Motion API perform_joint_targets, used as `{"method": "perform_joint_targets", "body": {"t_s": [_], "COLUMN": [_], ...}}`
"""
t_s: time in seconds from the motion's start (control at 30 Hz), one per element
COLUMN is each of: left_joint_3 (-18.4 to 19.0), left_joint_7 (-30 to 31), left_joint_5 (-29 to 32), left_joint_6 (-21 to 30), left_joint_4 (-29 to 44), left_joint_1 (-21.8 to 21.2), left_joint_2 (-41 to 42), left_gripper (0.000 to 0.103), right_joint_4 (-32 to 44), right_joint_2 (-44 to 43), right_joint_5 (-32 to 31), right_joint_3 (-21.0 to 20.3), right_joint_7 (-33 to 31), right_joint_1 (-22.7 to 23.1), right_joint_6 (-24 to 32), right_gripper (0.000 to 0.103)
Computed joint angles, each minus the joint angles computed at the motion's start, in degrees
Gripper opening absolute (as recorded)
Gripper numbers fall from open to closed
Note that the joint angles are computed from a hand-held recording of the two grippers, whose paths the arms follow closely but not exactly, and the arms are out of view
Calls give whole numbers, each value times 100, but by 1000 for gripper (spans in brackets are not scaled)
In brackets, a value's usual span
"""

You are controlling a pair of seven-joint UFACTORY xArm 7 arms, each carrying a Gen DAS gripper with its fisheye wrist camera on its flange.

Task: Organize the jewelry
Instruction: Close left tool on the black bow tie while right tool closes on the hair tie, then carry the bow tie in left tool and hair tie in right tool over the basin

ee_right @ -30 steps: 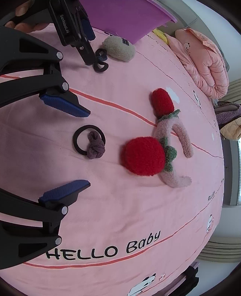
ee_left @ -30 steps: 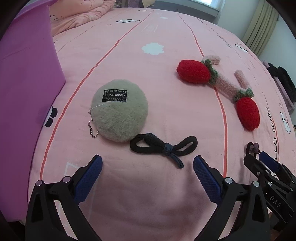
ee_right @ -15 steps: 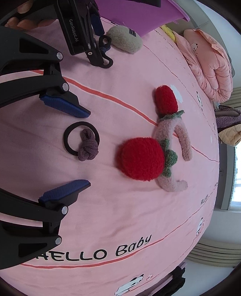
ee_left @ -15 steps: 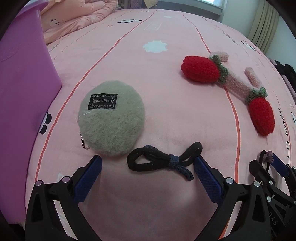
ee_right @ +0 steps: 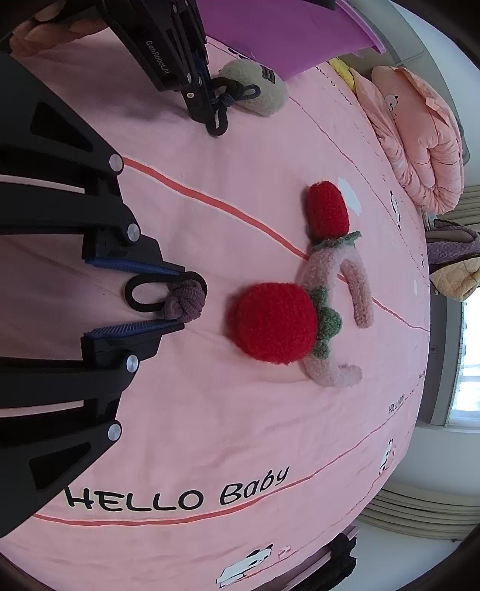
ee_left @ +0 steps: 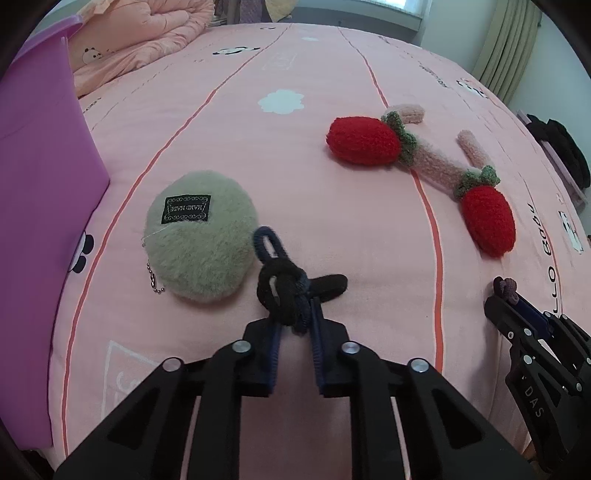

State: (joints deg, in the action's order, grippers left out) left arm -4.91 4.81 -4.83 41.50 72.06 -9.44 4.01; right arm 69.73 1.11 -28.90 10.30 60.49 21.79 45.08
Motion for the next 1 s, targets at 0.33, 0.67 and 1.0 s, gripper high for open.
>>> {"method": "perform_joint_targets", "body": {"t_s": [0.33,0.67,1.0], "left_joint_3": [36,83,250], "left_joint_7": [112,342,661], "left_joint_5": [-35,-298,-646], "left_joint_6": [79,171,344], "left_joint_4": [-237,-407,-644], "left_joint_1": [48,76,184], "left_joint_2": [-291,-668,-1215], "left_gripper": [6,5,5], "right_joint_4": [-188,-370,-510], "right_joint_2": [-211,-469,-750], "right_joint_5": [120,201,309], "right_joint_3": [52,176,313], "right_joint_7": [70,211,367], "right_joint_1": [-24,-65,-97], "right_joint_6": [-91,-148,-178], "right_gripper": [19,18,18]}}
